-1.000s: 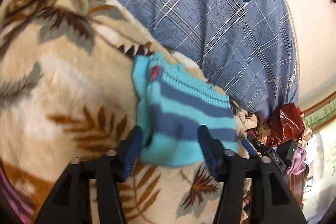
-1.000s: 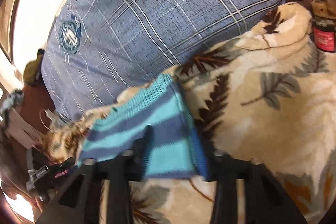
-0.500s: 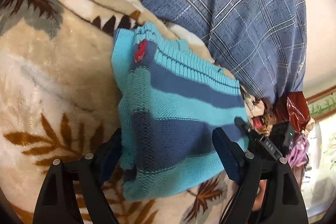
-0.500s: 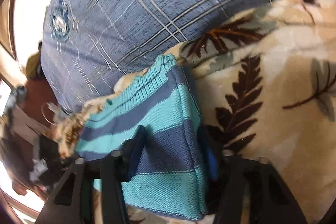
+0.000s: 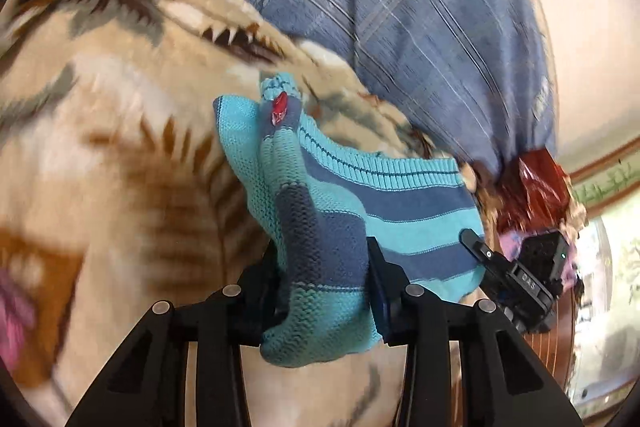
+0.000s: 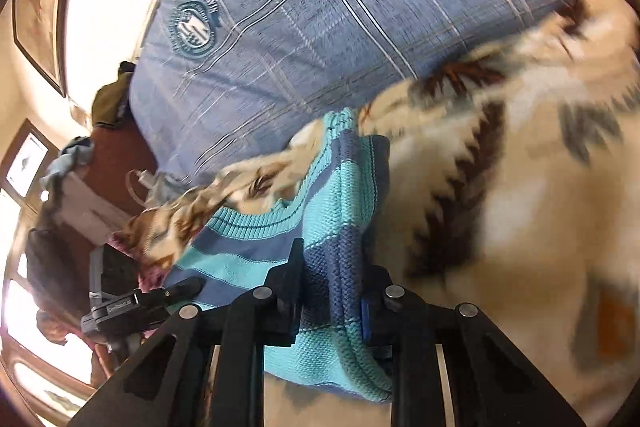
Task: Fold small clothes
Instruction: 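Lower the folded sweater onto the blanket and open both tools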
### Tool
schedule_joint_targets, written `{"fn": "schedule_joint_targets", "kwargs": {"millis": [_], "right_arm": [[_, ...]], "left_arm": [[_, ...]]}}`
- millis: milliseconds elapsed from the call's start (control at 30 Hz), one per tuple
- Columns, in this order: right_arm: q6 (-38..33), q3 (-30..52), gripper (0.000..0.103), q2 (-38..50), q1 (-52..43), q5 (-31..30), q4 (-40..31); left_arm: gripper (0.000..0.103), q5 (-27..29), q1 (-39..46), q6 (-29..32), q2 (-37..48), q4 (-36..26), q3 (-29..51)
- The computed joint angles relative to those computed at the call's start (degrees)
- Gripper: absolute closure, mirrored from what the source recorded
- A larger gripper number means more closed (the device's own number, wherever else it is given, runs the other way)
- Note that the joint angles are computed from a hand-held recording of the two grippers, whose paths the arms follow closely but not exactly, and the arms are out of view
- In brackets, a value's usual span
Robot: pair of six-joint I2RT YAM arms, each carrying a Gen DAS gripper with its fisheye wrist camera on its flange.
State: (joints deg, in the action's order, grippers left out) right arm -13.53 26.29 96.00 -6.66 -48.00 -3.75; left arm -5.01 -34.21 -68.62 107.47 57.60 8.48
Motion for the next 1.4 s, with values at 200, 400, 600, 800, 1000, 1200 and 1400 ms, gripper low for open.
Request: {"fn": "schedule_joint_targets", "kwargs": {"millis": [200,400,600,800,1000,1200,1400], "right_arm": [[-10.9,-8.4,0.081,1.0,-8.8,5.4,1.2],[-6.1,-9.0,0.068,-8.1,-7.2,5.5,-0.2],[3.9,-4.0,0.059,-1.9,2.1,12.0,9.1],[5.9,-7.1,0.094,-0.8,8.4,18.2,20.3],[9.1,-7.8,0.094,-2.8,4.4,13.0,25.6],[9.8,-1.2,0.089,14.0,3.9,17.2,27.5],[3.2,-9.4,0.080,-5.6,-0.9,10.7,17.5]], "left_arm": [[0.057,-9.4,-14.0,-6.0,3.4,-14.6,5.5],[0.060,-22.7,-23.3,-8.7,-16.4,-37.8,6.5],[0.038,-17.0,-13.7,0.1,-21.4,-41.6,7.0],[0.090,-4.9,-1.4,7.2,-8.8,-35.9,14.1],[0.094,-16.4,-4.3,9.7,-11.6,-37.7,15.6],[0.093,-11.9,-1.9,8.5,-0.3,-35.1,18.3],[0.089,-22.9,-15.3,-0.4,-21.9,-47.3,12.5]]}}
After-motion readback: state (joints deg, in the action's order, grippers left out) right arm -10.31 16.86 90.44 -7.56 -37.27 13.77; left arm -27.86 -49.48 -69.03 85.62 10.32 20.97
